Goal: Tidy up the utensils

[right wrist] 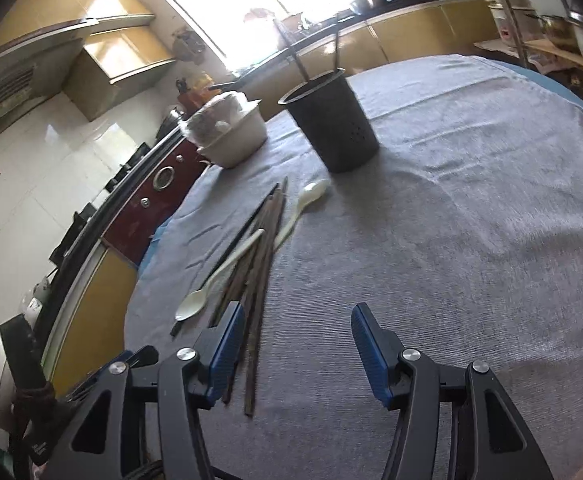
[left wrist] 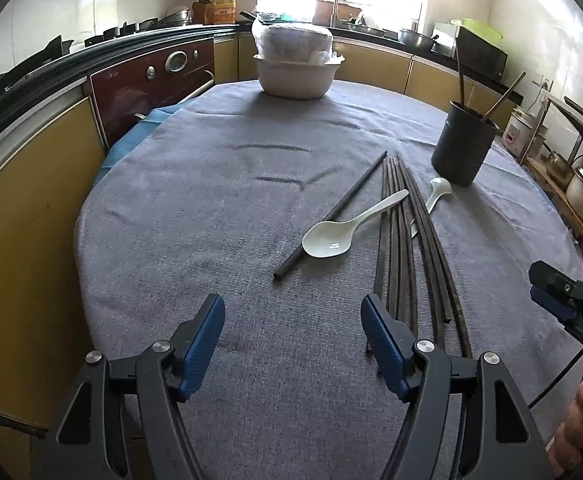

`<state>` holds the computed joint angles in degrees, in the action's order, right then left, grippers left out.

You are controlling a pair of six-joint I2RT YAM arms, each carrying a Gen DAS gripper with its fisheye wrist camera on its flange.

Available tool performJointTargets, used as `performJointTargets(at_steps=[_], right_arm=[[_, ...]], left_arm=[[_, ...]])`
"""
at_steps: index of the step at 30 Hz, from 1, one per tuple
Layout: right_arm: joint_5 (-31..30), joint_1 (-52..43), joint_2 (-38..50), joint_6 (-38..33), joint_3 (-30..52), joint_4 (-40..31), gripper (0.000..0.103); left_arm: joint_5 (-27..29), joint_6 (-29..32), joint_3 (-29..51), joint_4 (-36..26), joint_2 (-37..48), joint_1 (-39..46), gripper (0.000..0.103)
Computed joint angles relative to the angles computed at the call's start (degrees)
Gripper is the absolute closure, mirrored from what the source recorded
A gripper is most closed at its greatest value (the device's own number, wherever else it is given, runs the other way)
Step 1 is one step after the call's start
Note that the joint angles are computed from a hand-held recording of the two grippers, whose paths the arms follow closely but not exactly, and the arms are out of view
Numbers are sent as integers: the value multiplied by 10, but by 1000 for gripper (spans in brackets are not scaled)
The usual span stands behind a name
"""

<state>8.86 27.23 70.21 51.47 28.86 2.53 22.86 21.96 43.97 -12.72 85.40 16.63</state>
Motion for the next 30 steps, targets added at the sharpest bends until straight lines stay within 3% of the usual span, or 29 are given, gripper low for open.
performJointTargets(at_steps=[6,16,25,30], right_arm=[[-2,-19,14,-1,-9,19,45],[67,3,56,-40,7,41,45],[55,-7,65,-33,11,32,45],[55,-6,65,-29,10,35,45]], left_arm=[[-22,-7,10,15,32,-8,32],[-24,-17,13,50,63,-5,32],[-18,-26,-20,126,63,-2,32],[-18,-26,-21,130,74,-2,32]])
